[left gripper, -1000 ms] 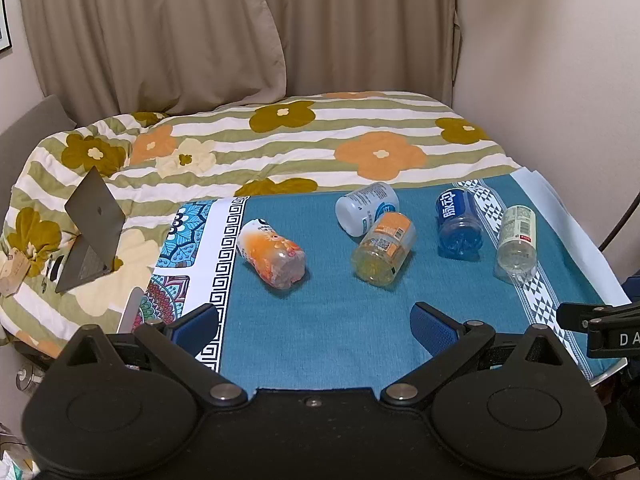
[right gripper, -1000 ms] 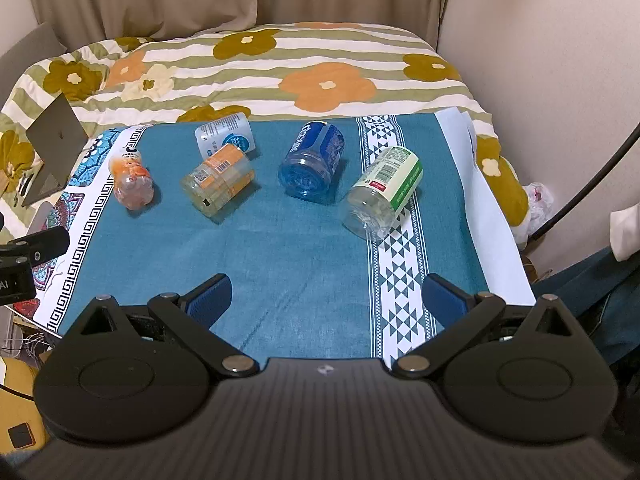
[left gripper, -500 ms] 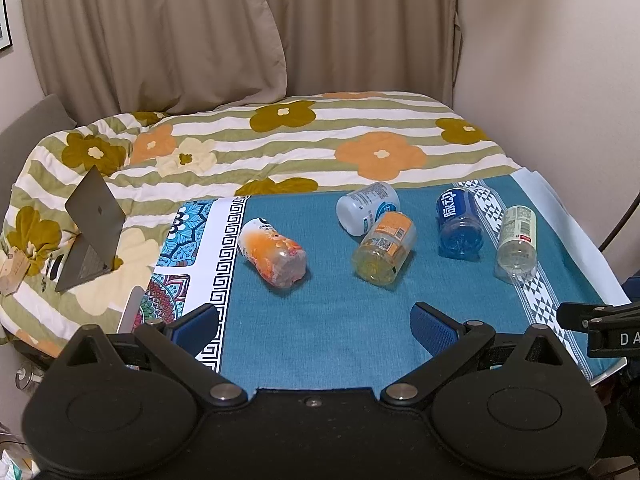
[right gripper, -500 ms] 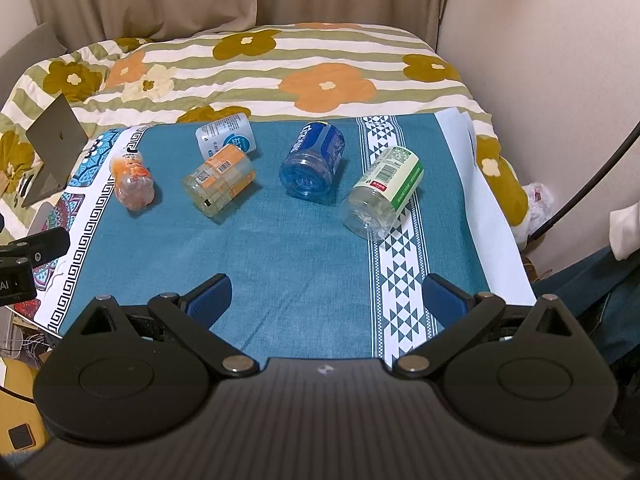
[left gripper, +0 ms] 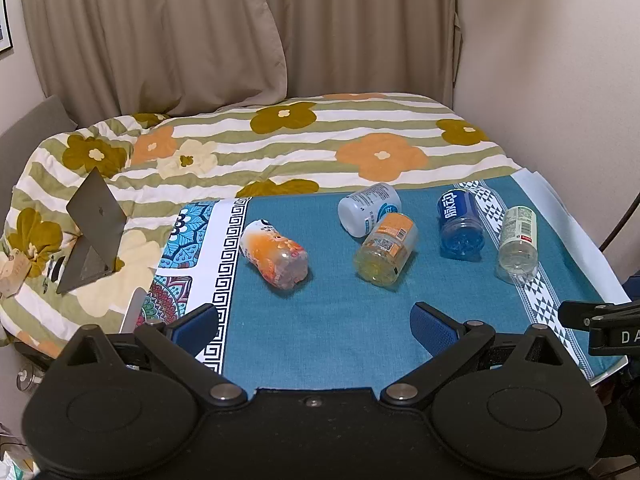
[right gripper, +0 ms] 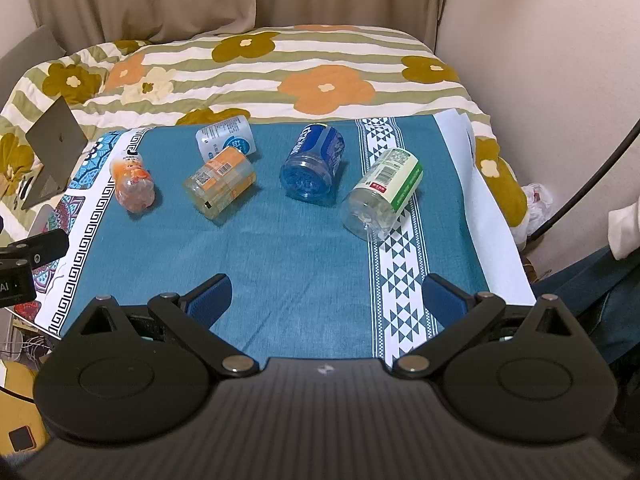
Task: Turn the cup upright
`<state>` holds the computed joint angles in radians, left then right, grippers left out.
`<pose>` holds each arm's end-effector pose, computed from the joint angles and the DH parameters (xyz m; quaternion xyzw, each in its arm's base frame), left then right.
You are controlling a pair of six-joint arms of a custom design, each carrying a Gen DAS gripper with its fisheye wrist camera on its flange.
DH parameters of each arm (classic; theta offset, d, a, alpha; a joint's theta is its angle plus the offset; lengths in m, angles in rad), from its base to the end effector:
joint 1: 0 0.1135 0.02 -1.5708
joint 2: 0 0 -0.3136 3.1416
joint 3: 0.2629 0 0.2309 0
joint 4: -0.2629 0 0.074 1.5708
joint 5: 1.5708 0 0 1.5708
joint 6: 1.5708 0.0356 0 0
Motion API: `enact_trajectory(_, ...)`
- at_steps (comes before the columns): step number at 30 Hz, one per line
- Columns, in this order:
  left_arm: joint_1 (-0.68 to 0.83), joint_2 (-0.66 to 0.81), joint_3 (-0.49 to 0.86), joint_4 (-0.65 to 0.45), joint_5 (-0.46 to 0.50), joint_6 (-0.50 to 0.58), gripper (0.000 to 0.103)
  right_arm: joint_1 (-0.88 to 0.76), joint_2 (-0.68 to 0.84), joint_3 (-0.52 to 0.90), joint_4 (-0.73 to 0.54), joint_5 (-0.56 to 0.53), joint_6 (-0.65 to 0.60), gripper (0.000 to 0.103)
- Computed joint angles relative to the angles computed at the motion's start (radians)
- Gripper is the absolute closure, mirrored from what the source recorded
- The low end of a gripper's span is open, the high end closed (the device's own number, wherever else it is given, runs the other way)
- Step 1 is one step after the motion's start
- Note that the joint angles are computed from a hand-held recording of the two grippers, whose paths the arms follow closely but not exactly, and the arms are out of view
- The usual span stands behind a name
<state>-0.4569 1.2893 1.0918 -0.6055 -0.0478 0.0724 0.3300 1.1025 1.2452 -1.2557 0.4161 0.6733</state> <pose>0.2156 -0.1041 0.3510 0.2338 0.8970 -0.0498 0.3718 0.1349 0.0310 0.3889 0.2090 0.9309 -0.0696 0.2914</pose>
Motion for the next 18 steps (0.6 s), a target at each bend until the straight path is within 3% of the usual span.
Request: enact_trajectory(18,-0.007,0.022,0.045,-0.047,0.005,0.01,0.0,-0.001,0.004,0.016,0.0,-0.004,-0.004,0.0)
